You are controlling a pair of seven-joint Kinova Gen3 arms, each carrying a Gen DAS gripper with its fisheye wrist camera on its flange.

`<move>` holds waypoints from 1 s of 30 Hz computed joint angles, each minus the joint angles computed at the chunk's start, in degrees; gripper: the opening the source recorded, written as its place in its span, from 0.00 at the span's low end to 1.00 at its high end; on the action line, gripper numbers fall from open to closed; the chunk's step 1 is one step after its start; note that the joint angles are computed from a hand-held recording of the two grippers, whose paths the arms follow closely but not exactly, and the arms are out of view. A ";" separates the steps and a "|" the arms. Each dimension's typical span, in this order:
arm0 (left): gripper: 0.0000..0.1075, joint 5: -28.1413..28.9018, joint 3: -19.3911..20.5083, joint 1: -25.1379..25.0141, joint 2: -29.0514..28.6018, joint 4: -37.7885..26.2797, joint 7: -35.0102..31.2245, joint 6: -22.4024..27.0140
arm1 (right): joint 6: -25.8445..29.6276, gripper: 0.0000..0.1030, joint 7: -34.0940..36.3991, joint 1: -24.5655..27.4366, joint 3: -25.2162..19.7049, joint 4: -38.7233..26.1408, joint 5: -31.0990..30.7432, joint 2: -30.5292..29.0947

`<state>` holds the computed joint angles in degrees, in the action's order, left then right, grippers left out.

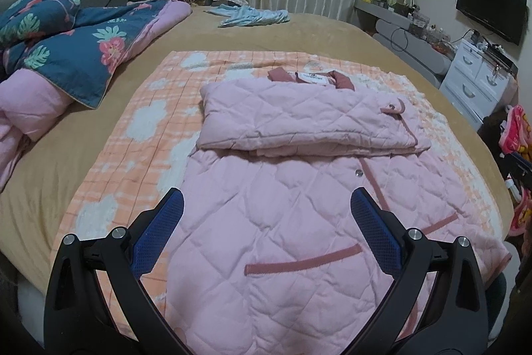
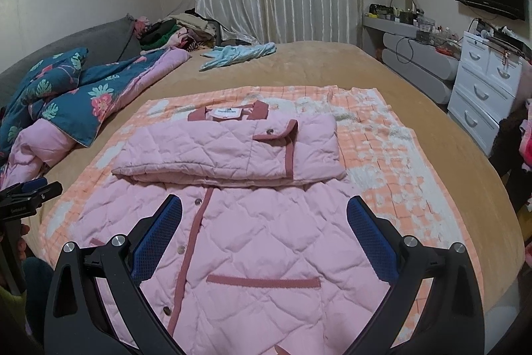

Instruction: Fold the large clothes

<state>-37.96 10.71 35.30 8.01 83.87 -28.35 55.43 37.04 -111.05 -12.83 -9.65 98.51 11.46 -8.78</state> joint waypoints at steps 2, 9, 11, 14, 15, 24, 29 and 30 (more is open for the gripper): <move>0.88 0.00 -0.01 -0.01 -0.29 0.95 0.34 -0.18 | 0.32 0.96 -0.25 0.09 -0.05 0.50 0.09 -0.30; 0.88 0.75 0.34 -0.71 -1.09 4.22 1.24 -1.02 | 1.06 0.96 -0.41 0.40 0.03 1.72 -0.09 -0.56; 0.88 1.25 0.50 -0.99 -1.30 5.20 1.31 -1.48 | 1.36 0.96 -0.54 0.42 -0.06 2.03 0.07 -0.55; 0.88 1.87 0.78 -1.30 -1.46 6.28 1.16 -1.69 | 1.66 0.96 0.49 0.16 0.45 2.52 -0.76 -0.58; 0.88 1.99 0.82 -1.35 -1.47 6.62 1.22 -1.59 | 1.77 0.96 0.73 0.14 0.50 2.66 -0.88 -0.52; 0.88 5.73 0.79 -3.10 -2.34 11.10 0.79 -2.70 | 2.95 0.96 3.36 0.58 1.86 5.05 -3.15 -0.38; 0.88 9.25 0.86 -5.21 -3.93 14.64 0.20 -4.32 | 2.97 0.96 4.41 0.98 2.39 6.04 -3.96 -0.37; 0.88 9.62 0.92 -5.55 -4.31 15.44 0.32 -4.57 | 2.99 0.96 4.66 1.05 2.49 6.20 -4.14 -0.38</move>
